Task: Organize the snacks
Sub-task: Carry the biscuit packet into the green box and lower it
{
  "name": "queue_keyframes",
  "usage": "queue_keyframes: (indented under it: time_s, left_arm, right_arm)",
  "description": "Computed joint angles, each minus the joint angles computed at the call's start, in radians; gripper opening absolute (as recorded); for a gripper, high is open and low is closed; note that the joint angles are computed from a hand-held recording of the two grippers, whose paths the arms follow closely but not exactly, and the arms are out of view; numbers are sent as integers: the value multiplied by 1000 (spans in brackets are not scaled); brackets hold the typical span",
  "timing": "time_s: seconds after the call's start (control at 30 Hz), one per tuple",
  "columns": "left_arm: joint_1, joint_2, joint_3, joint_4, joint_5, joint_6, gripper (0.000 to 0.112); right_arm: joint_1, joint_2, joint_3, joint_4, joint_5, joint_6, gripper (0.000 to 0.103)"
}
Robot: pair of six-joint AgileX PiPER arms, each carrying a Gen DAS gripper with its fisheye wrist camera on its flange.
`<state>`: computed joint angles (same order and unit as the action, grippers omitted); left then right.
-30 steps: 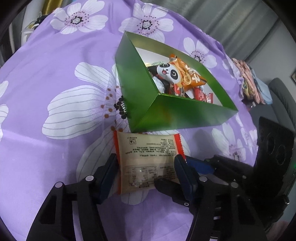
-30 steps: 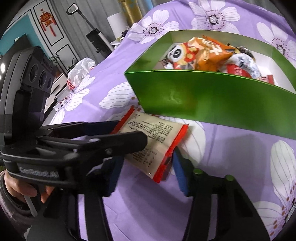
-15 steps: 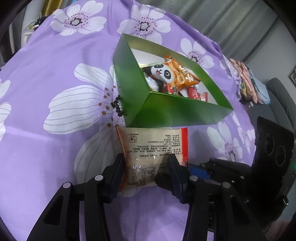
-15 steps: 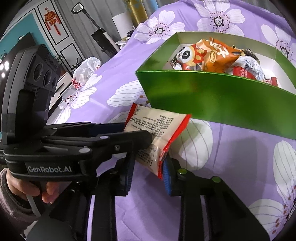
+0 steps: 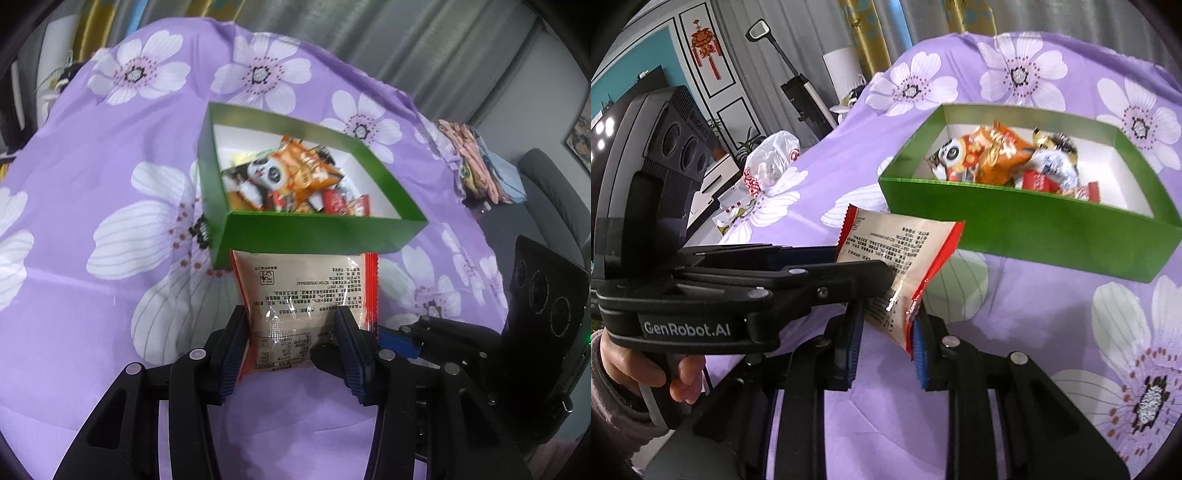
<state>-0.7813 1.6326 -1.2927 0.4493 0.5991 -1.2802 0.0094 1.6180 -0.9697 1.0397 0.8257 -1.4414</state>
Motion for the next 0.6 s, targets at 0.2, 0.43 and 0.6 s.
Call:
queue_keyframes:
  time_s: [0.2, 0.43, 0.6]
  left_arm:
    - [9, 26, -106, -7, 50, 67, 48]
    - [60, 125, -309, -61, 98, 223, 48]
    - [133, 240, -479, -168, 112, 374, 48]
  right_arm:
    - [-35, -29, -31, 21, 29, -11, 24]
    - [-63, 17, -168, 33, 46, 13, 24]
    - [-66, 122, -330, 9, 49, 74, 25]
